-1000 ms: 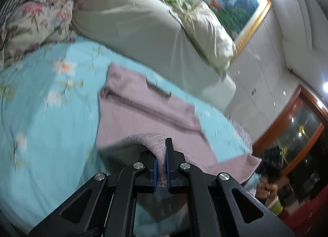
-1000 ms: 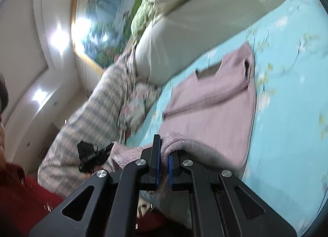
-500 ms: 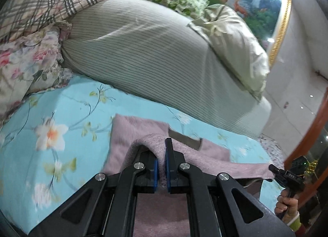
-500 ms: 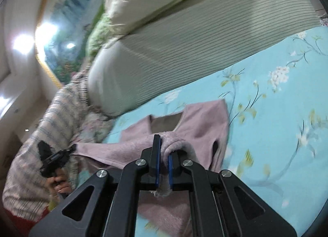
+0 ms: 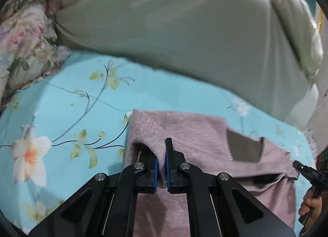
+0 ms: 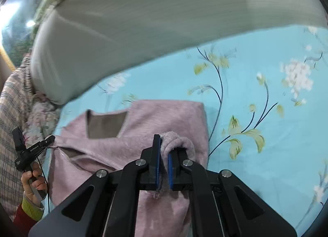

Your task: Fold small clothes

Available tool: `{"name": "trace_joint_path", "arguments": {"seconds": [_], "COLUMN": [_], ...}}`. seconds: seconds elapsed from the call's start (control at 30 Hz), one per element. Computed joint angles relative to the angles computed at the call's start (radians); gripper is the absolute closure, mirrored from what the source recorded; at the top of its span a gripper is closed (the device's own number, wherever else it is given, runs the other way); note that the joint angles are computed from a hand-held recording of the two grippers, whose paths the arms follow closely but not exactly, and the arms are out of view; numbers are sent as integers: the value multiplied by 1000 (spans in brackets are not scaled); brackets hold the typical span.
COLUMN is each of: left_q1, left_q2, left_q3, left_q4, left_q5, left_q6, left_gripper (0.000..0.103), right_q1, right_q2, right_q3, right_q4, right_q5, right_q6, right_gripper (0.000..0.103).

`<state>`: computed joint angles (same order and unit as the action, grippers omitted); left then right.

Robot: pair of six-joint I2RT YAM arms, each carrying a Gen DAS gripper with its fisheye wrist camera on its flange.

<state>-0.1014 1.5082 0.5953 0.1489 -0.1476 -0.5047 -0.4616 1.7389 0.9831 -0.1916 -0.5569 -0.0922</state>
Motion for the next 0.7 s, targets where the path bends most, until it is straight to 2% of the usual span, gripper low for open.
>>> {"name": "trace_joint_path", "arguments": {"seconds": [0.1,0.17,0.2,0.23,0.27,0.3,0.33,0.4,0.5,0.6,0.7], "left_q1": [49,76,87,87,80,65,50,-10,-158,-297,-364], "left_q2": [100,73,41,-7,-53,-117,-157,-236,-244,-116,50], "left_q3": [47,17,-7,-39,-68,-107,-129,-164,-185,-125,-29], "left_q4": [-11,-5,-7,-9,-15,-22,-35,-80,-93,-96,-99], "left_q5": [73,127,148,148,140,131,127,121,105,106,128], "left_q6": [-1,-5,-5,1,10,21,25,28,24,21,39], "left_gripper": [95,94,88,80,76,70,68,68,68,68,68], "right_q1": [-18,-51,-75,-95,-119,-148,-167,-188,-108,86,259], "right_q2": [77,60,34,7,-29,-80,-131,-229,-305,-316,-211], "right_q3": [67,62,49,34,12,-24,-61,-129,-165,-194,-171], "right_q4": [-65,-83,-88,-87,-80,-58,-28,-4,-138,-261,-301], "right_q5": [-27,-80,-107,-125,-140,-140,-136,-154,-166,-84,28], "right_q6": [16,13,14,17,26,44,62,59,-76,-241,-324], "right_gripper": [95,94,92,83,65,54,45,45,45,45,45]}}
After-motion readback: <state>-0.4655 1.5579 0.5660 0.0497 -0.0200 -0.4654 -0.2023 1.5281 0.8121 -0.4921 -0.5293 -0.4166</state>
